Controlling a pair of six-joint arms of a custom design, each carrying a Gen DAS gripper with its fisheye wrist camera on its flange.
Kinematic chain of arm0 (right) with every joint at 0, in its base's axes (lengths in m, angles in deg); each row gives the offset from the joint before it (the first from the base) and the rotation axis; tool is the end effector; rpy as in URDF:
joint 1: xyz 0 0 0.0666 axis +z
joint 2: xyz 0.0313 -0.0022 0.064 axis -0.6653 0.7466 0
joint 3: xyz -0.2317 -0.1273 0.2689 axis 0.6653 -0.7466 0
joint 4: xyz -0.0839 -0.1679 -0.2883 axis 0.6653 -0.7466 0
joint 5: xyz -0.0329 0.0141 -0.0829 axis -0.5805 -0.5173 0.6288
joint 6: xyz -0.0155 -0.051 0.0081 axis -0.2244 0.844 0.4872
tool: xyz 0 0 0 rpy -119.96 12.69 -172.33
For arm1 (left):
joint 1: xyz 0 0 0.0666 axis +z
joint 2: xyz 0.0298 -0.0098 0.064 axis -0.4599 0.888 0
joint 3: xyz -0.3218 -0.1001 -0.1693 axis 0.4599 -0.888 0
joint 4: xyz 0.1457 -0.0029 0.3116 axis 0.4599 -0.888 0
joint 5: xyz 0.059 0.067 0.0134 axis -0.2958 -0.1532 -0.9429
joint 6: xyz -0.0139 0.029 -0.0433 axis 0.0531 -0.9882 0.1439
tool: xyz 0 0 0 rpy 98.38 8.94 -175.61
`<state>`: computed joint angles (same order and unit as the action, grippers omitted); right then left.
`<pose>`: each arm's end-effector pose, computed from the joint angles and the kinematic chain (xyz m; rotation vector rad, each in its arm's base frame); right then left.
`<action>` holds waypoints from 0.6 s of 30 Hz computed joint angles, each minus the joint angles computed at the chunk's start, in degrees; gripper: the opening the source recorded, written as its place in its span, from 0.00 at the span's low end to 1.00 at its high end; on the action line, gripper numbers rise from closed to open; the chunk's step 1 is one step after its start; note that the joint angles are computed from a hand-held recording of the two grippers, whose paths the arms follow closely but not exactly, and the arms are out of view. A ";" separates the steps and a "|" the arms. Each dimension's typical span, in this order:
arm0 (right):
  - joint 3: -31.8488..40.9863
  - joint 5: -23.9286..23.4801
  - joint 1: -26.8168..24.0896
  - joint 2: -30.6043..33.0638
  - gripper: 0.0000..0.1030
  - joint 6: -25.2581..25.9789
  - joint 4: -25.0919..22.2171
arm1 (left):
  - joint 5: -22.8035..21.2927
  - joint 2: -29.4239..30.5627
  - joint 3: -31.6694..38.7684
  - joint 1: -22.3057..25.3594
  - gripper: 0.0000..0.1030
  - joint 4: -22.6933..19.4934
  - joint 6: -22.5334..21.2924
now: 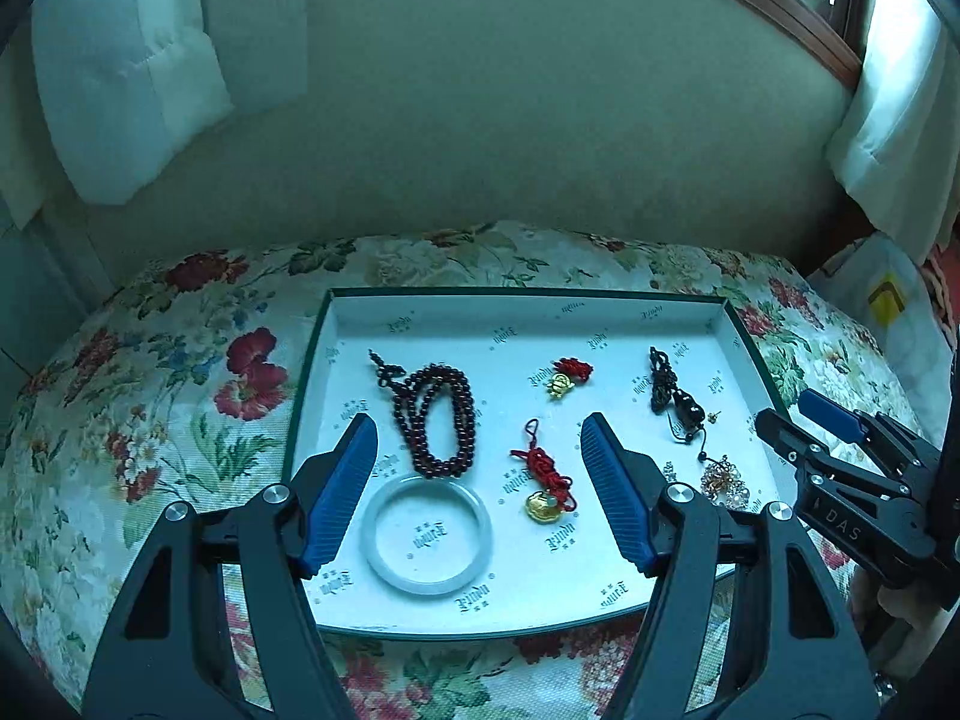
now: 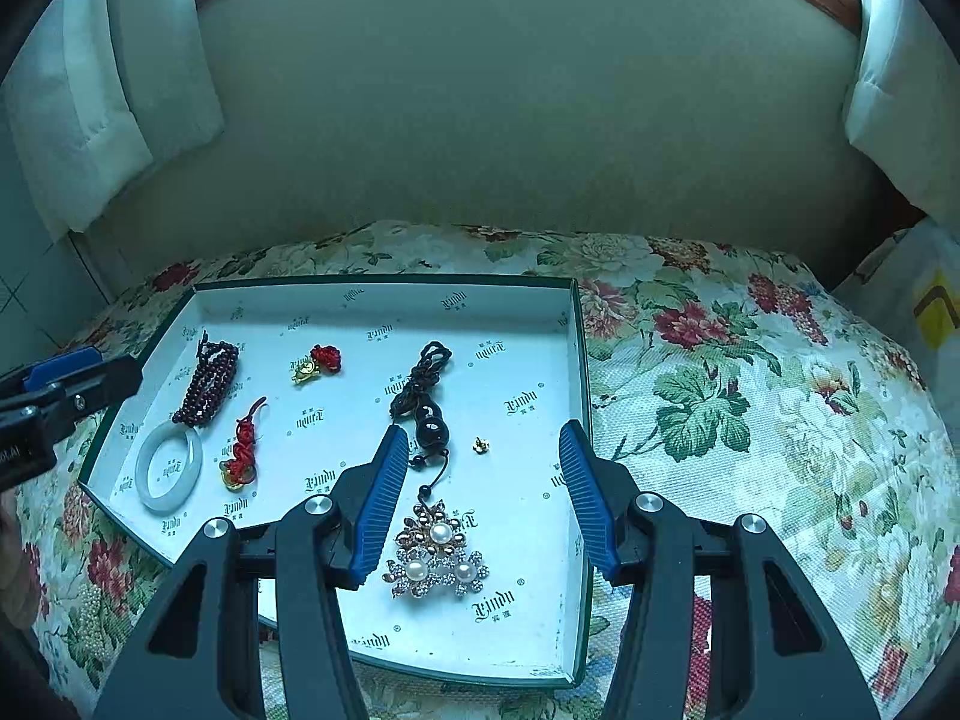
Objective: Organize jewelry
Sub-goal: 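Move both tools back over the bed toward the pearl strand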
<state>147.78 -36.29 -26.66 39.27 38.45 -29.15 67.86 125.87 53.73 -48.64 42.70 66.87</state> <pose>0.3806 0.0923 0.3454 0.2641 2.3833 -0.0159 0.4528 -0.1790 0.3897 0.4023 2.4069 -0.2686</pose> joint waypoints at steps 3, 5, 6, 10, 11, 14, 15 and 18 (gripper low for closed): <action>-0.44 0.39 0.38 -1.39 0.51 -0.10 -0.88 | 0.61 -1.39 -0.83 1.78 0.68 -0.35 -0.39; -0.96 0.57 0.50 -2.51 0.51 -0.27 -1.42 | 0.68 -2.31 -1.60 2.82 0.68 -0.47 -0.58; -1.19 0.73 0.54 -3.05 0.51 -0.28 -1.82 | 0.70 -2.78 -2.03 3.32 0.68 -0.42 -0.48; -2.24 1.66 0.59 -5.42 0.51 -0.43 -3.44 | 1.54 -4.49 -3.78 5.20 0.68 -0.69 -0.55; -2.52 1.89 0.58 -5.98 0.51 -0.46 -3.85 | 1.66 -4.92 -4.28 5.62 0.68 -0.67 -0.58; -3.47 2.57 0.63 -7.70 0.51 -0.83 -4.96 | 2.13 -6.19 -5.69 6.85 0.68 -0.70 -0.44; -3.84 2.76 0.70 -8.27 0.51 -1.07 -5.29 | 2.32 -6.64 -6.20 7.26 0.68 -0.74 -0.29; -4.96 3.22 1.27 -9.65 0.51 -1.94 -6.01 | 2.75 -8.06 -7.77 8.43 0.68 -0.83 -0.21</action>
<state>142.82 -33.07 -25.39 29.63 36.51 -35.17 70.62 117.82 45.96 -40.21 41.87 66.66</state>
